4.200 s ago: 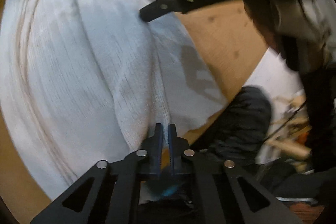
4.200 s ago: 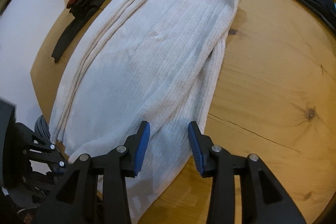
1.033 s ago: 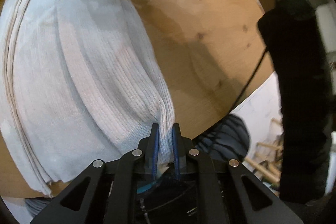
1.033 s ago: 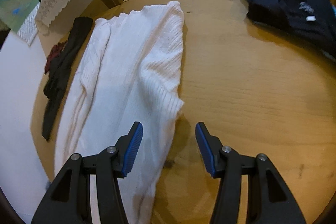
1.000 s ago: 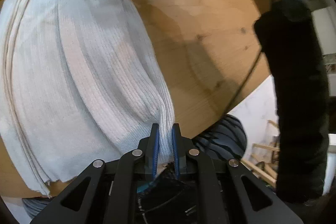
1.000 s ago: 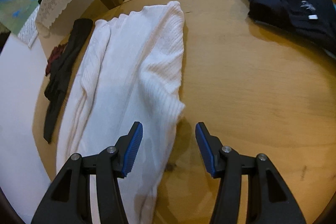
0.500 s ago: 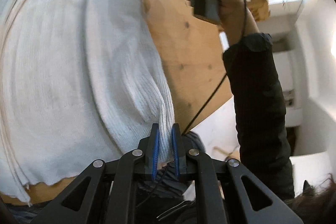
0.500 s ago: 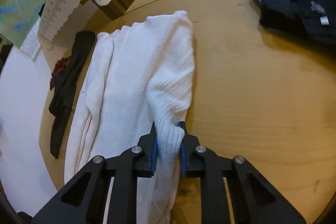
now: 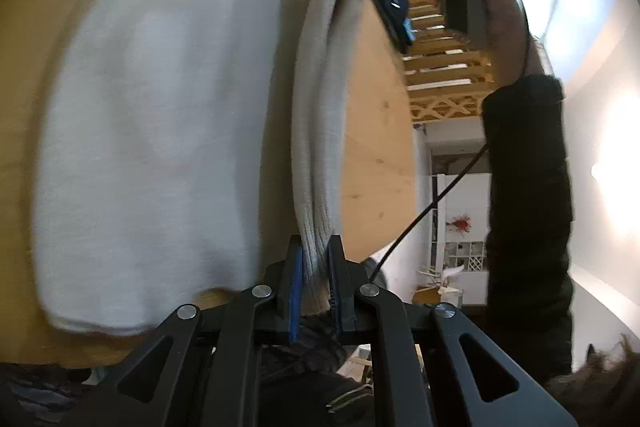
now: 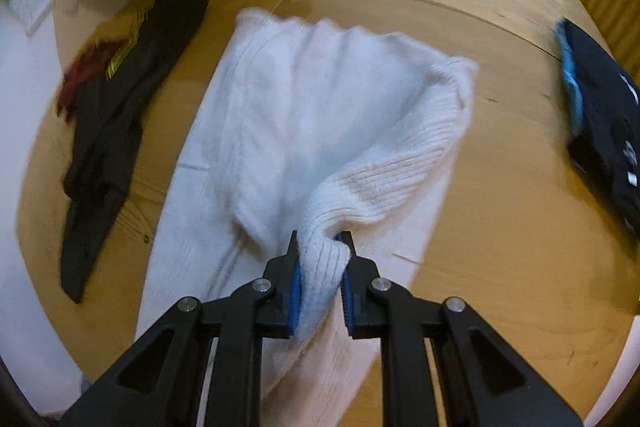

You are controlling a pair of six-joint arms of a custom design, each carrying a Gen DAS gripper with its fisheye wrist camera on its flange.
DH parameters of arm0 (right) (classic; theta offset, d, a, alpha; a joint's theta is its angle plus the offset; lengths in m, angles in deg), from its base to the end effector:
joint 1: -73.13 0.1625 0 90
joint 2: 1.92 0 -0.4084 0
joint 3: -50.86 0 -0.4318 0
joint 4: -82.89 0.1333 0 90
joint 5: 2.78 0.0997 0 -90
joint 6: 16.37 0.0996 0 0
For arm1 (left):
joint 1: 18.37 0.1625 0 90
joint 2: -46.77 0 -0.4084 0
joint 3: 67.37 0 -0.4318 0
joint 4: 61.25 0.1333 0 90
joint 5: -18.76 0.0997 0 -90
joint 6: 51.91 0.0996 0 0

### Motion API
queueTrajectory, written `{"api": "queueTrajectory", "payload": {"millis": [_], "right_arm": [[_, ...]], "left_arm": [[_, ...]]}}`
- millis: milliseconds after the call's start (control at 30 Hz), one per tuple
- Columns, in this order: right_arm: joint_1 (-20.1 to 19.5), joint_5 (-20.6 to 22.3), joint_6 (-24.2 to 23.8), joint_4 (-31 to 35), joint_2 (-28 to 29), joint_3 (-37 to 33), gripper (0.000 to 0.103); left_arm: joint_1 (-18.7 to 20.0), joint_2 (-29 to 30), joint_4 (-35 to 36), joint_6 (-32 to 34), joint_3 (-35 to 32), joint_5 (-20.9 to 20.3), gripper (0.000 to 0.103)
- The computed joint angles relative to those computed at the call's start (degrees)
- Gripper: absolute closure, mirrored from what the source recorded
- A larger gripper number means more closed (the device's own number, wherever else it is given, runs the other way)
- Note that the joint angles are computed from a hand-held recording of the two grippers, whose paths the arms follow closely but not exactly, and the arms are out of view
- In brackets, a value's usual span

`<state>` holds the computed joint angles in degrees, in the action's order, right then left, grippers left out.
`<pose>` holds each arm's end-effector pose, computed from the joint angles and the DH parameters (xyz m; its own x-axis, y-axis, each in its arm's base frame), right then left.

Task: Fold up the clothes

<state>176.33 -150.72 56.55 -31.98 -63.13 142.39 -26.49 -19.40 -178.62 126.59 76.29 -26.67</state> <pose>0.1991 -0.6350 0.2403 -0.3637 0.8678 0.3386 0.4097 0.4754 -0.7786 -0.2940 -0.1633 -0.0075 -0.6169 -0.6313 0.4699 -0.6511 0.0741 -0.7553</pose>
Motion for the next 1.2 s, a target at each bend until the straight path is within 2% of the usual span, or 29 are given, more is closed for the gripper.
{"api": "queueTrajectory", "payload": {"millis": [67,167,267,333,467,533,567,600,700,767,833,900,967,1000,1033,1067,1133,1200], "right_arm": [[-1.57,2.26,0.97,6.02,2.77,-4.17,0.080],[-1.58,1.44,4.61,18.62,6.43,-10.47,0.071],[0.08,0.39,3.76,20.44,6.38,-11.27,0.056],[1.99,-0.18,0.84,13.44,3.98,-7.80,0.056],[6.83,-2.39,-4.07,-7.64,-1.14,3.35,0.056],[8.81,-2.44,-4.20,-13.78,-1.30,7.61,0.059],[9.60,-1.83,-4.94,-16.88,-0.50,9.05,0.067],[10.11,-0.60,-6.03,-20.54,0.66,10.37,0.070],[11.08,3.46,-9.03,-32.28,4.50,14.05,0.071],[11.40,4.46,-10.65,-37.93,7.66,14.75,0.071],[12.19,1.76,-10.20,-36.18,10.48,13.37,0.070],[13.11,-1.46,-7.06,-28.43,12.20,10.88,0.070],[13.38,-0.33,-2.82,-18.24,12.09,8.57,0.070],[13.43,0.87,-1.82,-15.82,11.67,8.00,0.070],[13.41,2.34,-1.80,-15.80,10.91,8.08,0.070],[13.55,2.06,-1.95,-16.37,10.14,8.36,0.070],[14.14,-1.60,-2.25,-17.86,8.67,8.99,0.070],[13.81,-5.78,0.71,-13.46,7.27,8.30,0.070]], "left_arm": [[-1.59,-0.54,-0.02,-1.73,0.72,-1.84,0.092],[-0.86,-0.22,-1.04,1.63,0.46,-2.94,0.092],[-0.91,-0.53,0.32,3.76,-0.29,-4.64,0.091],[-3.16,-2.87,5.51,2.02,-1.31,-6.83,0.091],[-4.91,-3.21,13.91,2.60,-5.70,-10.19,0.091],[-3.18,-3.72,15.98,7.30,-7.34,-10.73,0.091],[-2.59,-4.01,16.92,9.33,-7.96,-11.05,0.091],[-1.02,-4.42,16.77,12.16,-8.09,-10.45,0.090],[3.77,-6.06,12.88,22.91,-7.10,-8.26,0.090],[6.86,-6.74,9.25,29.88,-5.96,-7.32,0.090],[9.56,-7.09,6.69,35.30,-5.16,-7.71,0.090],[12.50,-6.86,4.92,39.35,-4.56,-10.19,0.090],[12.90,-7.01,3.72,40.55,-3.41,-11.50,0.097],[12.32,-7.49,4.05,39.74,-3.16,-11.61,0.097],[11.72,-8.11,4.30,38.85,-2.91,-11.78,0.097],[11.12,-8.72,4.58,37.95,-2.67,-11.94,0.097],[9.98,-10.05,9.83,36.98,-3.91,-12.10,0.095],[8.95,-11.04,18.44,35.93,-6.44,-13.44,0.091]]}}
